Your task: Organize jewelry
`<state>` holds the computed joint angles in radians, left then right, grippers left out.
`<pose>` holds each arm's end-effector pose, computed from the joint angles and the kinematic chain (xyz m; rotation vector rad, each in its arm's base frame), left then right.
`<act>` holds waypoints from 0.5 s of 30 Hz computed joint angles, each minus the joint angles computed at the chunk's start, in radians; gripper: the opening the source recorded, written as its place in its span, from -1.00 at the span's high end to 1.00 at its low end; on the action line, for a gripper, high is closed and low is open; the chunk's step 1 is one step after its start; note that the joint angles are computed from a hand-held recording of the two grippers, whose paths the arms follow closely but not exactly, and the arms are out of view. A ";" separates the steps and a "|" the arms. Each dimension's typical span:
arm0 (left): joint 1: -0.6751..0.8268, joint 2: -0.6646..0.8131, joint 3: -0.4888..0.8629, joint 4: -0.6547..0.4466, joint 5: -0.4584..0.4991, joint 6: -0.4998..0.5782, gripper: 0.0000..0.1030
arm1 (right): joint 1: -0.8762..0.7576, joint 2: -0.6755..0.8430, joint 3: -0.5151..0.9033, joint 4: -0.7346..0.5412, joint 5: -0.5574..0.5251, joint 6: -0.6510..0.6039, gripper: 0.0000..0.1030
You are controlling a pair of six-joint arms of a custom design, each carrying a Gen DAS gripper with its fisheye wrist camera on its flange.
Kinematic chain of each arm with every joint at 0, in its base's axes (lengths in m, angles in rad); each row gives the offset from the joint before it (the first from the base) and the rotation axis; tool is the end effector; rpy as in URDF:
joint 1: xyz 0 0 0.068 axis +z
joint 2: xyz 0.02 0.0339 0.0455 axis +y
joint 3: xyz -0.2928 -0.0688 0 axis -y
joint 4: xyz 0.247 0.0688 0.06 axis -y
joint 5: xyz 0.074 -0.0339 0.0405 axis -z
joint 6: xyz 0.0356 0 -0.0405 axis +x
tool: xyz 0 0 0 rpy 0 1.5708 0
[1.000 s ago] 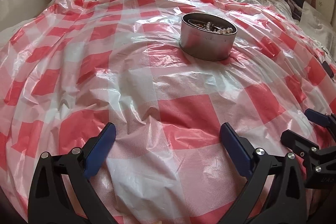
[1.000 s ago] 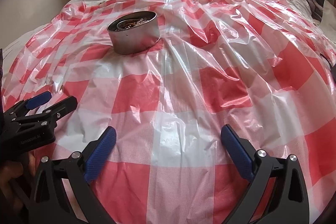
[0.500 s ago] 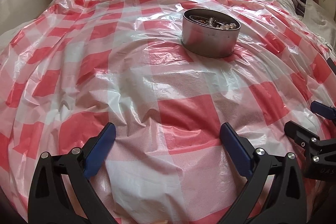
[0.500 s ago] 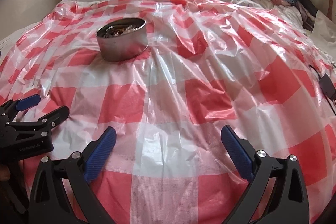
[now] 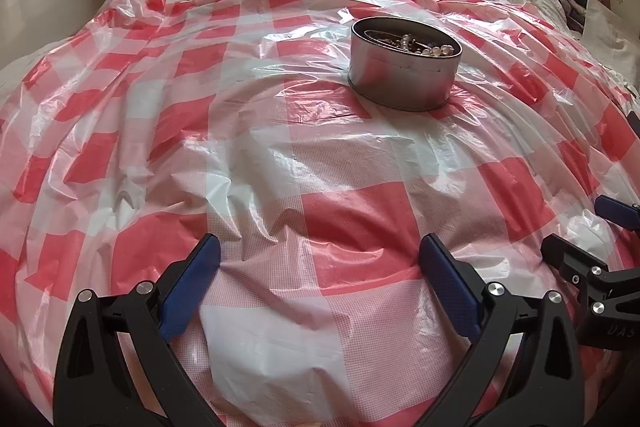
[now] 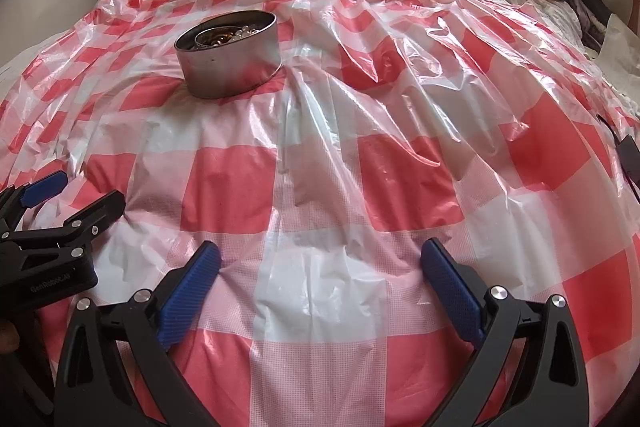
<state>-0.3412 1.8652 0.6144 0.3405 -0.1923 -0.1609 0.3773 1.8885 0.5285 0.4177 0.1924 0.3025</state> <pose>0.2911 -0.0961 0.0921 0.1403 2.4538 0.0203 0.2683 0.0990 0.0745 -0.0150 2.4886 0.0432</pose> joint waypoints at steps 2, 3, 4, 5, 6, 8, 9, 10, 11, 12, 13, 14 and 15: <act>0.002 0.000 0.000 0.000 0.003 0.001 -0.86 | -0.001 0.000 0.000 0.000 -0.001 -0.001 -0.86; 0.002 0.000 0.000 0.000 0.003 0.001 -0.86 | -0.001 0.000 0.000 0.000 -0.001 -0.001 -0.86; 0.002 0.000 0.000 0.000 0.003 0.001 -0.86 | 0.000 0.001 0.001 0.000 -0.001 0.000 -0.86; 0.003 0.000 0.000 0.002 0.003 0.002 -0.86 | 0.000 0.000 0.000 0.000 0.000 -0.001 -0.86; 0.002 0.000 0.000 0.002 0.003 0.001 -0.86 | 0.000 0.000 0.000 0.000 0.000 -0.001 -0.86; 0.003 0.000 0.000 0.002 0.004 0.002 -0.86 | -0.001 0.000 0.000 0.000 -0.001 -0.001 -0.86; 0.002 0.001 -0.001 0.003 0.005 0.000 -0.86 | -0.001 0.000 0.000 0.000 -0.001 -0.001 -0.86; 0.004 0.000 -0.001 0.002 0.006 0.001 -0.86 | -0.001 0.000 0.000 0.000 -0.001 -0.001 -0.86; 0.003 0.001 -0.001 0.002 0.006 0.000 -0.86 | -0.001 0.000 0.000 0.000 -0.001 -0.001 -0.86; 0.003 0.001 0.000 0.002 0.006 0.001 -0.86 | -0.001 0.000 0.000 0.000 -0.001 -0.001 -0.86; 0.004 0.001 -0.001 0.003 0.006 0.001 -0.86 | -0.001 0.000 0.000 0.000 -0.001 -0.001 -0.86; 0.003 0.001 -0.001 0.003 0.006 -0.001 -0.86 | -0.001 0.000 0.000 0.000 -0.001 -0.001 -0.86; 0.002 0.001 0.000 0.003 0.005 0.000 -0.86 | -0.001 0.000 0.001 0.000 -0.001 -0.001 -0.86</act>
<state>-0.3390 1.8663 0.6140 0.3431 -0.1874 -0.1609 0.3761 1.8889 0.5293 0.4176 0.1913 0.3012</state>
